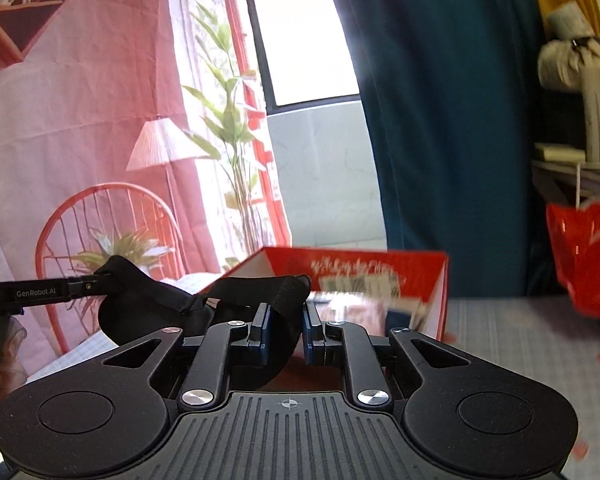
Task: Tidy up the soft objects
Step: 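Lift the black strap item with both grippers, lower it into the box, open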
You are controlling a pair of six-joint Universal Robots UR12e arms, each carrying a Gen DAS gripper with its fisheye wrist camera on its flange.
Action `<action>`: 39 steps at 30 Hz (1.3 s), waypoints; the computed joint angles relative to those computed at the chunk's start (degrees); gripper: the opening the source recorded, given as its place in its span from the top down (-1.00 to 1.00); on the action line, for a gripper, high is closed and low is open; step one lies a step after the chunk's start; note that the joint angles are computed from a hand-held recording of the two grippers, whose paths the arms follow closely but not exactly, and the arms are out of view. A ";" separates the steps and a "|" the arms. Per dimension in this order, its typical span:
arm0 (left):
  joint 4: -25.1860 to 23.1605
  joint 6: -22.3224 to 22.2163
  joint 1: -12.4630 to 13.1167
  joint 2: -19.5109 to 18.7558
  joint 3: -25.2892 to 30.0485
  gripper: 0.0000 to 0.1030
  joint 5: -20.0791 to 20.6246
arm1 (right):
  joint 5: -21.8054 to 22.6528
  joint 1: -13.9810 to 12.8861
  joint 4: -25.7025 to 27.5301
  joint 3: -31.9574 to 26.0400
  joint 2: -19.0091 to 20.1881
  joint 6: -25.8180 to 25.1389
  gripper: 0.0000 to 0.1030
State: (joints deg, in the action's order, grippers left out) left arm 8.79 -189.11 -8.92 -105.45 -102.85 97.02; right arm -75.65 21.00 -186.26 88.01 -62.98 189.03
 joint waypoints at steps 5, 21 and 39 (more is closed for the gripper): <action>-1.70 1.26 0.24 -2.32 4.20 0.86 0.88 | -1.09 -0.31 2.85 -5.09 2.21 -1.71 0.72; -10.16 5.99 1.19 -9.29 15.35 0.86 0.66 | -4.22 -1.10 14.52 -18.02 9.73 -5.08 0.71; -24.17 7.65 2.45 -14.71 23.90 0.86 -2.03 | -7.76 -1.20 29.62 -31.21 17.57 -7.52 0.71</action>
